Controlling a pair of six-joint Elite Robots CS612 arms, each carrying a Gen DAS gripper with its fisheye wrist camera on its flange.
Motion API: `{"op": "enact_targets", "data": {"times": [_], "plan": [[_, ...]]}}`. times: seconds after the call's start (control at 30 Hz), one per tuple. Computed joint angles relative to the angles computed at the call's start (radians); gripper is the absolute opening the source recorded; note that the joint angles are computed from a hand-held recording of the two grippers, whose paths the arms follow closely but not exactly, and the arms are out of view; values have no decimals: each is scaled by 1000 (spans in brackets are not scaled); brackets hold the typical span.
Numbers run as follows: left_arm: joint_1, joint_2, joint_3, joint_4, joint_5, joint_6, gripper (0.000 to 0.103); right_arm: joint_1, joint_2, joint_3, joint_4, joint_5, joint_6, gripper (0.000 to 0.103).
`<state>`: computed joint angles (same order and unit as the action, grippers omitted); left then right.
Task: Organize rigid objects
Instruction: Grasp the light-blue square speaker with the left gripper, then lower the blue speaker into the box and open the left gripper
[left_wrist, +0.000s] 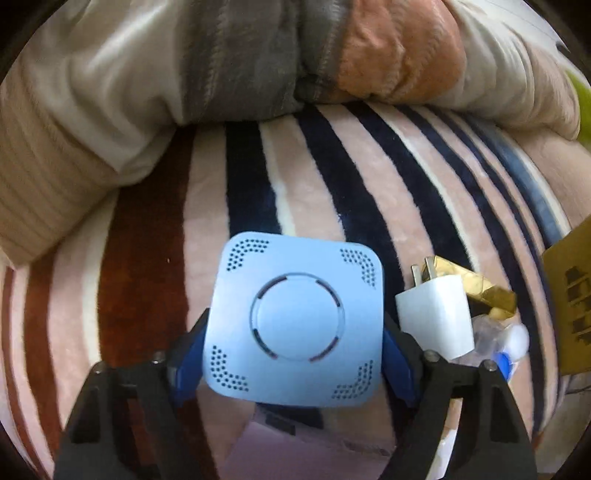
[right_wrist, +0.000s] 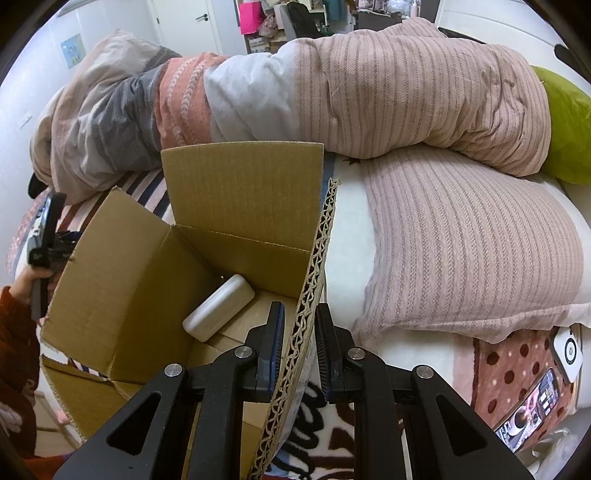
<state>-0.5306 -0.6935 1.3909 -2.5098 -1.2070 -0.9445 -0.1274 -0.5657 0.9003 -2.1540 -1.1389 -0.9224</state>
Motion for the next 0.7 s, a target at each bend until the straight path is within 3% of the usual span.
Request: {"op": "enact_targets", "data": {"times": [0.2, 0.47, 0.6, 0.7], "plan": [[-16, -25, 23, -61, 52, 5, 77, 0, 0, -1, 2, 2, 0, 13], [-67, -68, -11, -166, 182, 140, 77, -1, 1, -3, 5, 5, 1, 13], [-98, -57, -69, -243, 184, 252, 77, -2, 1, -3, 5, 5, 2, 13], [-112, -27, -154, -260, 134, 319, 77, -2, 1, -3, 4, 6, 2, 13]]}}
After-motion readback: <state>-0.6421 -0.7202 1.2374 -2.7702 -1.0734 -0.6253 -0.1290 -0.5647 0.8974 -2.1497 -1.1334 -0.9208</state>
